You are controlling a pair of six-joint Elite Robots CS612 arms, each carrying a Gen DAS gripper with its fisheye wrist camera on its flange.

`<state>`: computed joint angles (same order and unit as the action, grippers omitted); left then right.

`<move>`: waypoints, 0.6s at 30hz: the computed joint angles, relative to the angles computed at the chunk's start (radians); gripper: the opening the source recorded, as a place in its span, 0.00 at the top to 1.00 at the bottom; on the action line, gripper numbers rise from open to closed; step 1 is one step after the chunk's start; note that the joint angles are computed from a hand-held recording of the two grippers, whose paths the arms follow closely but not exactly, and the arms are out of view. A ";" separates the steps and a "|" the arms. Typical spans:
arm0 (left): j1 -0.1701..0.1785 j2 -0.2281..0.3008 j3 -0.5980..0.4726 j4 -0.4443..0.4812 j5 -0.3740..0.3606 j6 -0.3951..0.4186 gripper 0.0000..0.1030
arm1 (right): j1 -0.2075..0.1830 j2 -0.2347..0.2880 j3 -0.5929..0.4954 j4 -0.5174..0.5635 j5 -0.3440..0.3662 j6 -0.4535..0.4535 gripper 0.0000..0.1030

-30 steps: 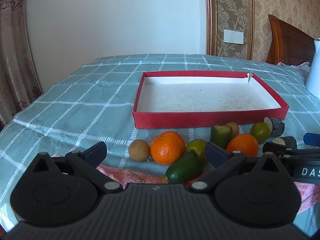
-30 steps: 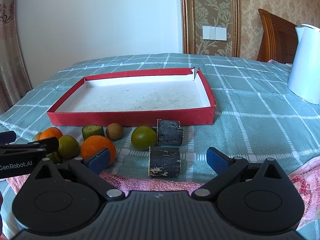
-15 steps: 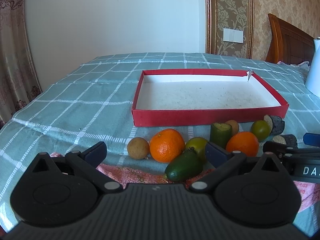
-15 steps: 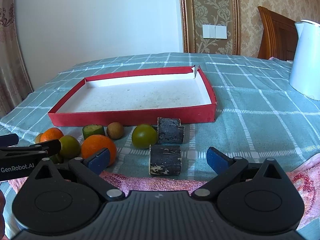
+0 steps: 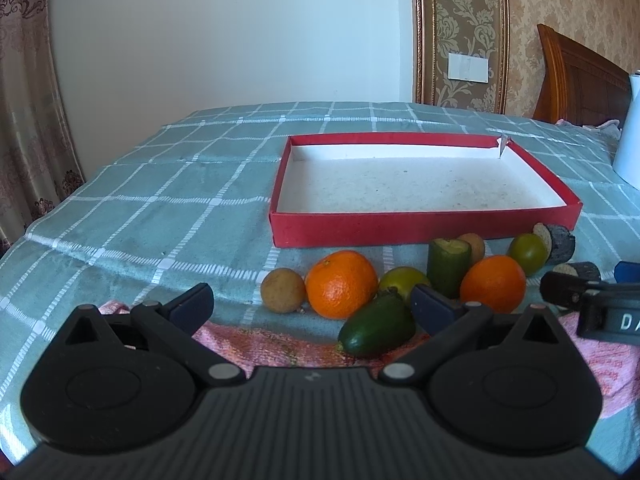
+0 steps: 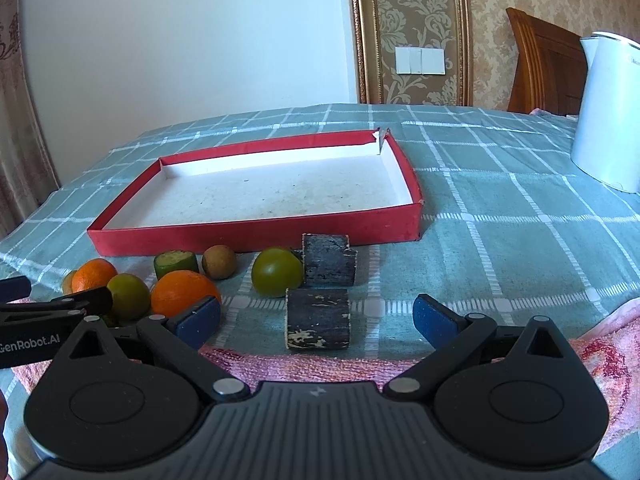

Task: Organize fruits
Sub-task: 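Move the right tool toward the dark cylindrical log piece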

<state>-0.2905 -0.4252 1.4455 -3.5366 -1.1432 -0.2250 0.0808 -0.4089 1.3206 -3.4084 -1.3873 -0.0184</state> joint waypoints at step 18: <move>0.016 -0.002 0.057 -0.143 -0.087 0.066 0.00 | -0.041 -0.006 0.063 -0.120 0.058 -0.061 0.00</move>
